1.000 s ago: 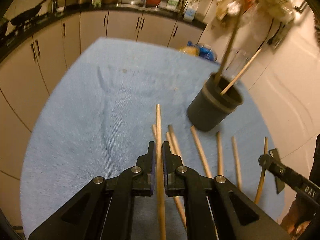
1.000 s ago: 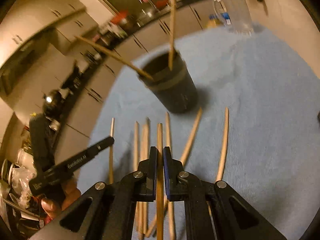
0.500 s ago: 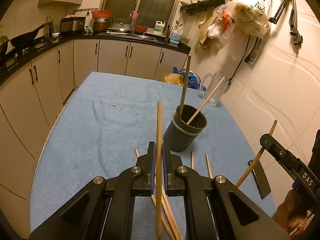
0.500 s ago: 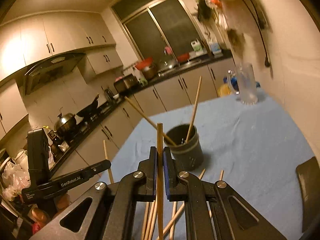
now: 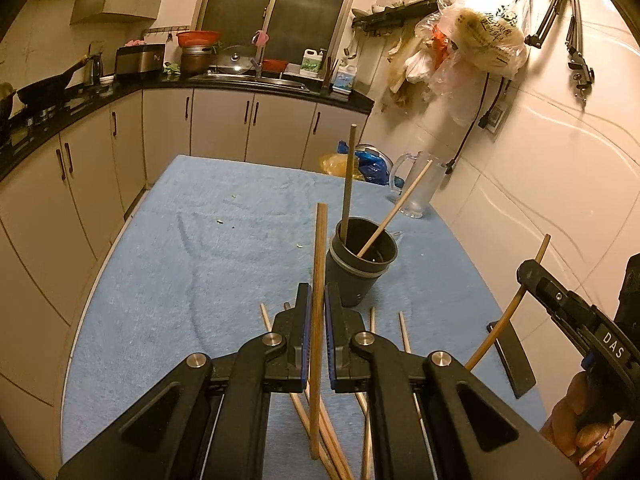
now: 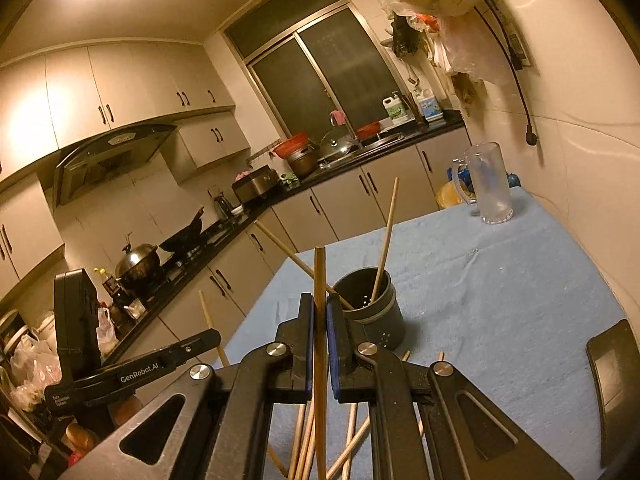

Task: Organize utensils
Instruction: 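Raise both held chopsticks upright and carry them over the black holder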

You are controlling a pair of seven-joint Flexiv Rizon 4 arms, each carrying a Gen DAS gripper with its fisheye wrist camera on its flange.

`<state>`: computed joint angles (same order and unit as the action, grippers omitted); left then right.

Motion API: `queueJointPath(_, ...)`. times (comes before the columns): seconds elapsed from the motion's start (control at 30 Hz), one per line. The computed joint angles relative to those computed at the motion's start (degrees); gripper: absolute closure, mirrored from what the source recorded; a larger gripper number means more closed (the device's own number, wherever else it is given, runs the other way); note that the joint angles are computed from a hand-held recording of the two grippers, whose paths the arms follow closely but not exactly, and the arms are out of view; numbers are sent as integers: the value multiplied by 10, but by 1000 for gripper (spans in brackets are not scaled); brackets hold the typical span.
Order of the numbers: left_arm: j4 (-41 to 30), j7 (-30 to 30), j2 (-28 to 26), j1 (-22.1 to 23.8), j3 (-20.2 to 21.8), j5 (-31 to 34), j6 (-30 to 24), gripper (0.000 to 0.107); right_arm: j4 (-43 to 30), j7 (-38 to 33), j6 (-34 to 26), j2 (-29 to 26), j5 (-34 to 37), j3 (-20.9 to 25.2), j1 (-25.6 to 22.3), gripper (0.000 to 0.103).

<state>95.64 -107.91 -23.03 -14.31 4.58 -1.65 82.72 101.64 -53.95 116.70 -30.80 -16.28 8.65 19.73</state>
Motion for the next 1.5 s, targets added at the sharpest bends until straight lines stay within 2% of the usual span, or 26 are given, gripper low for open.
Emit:
queueJointPath(0.4,-6,5,3,-1,-3,0,1,101,-8,18,9,2,-4,6,-17,97)
queueJointPath(0.73,-24,15,2,0,-6,0,-6,101,-21,19,7,7,7,-8,-10,97)
queueJointPath(1.07,-70,17,-8,-7,-1,15,-25,101,-39,1,0,11,30,-28,8,97)
queueJointPath(1.5,-148,24,-27,-10,1,26,-54,101,-100,4,-27,-7,24,-26,-2,97)
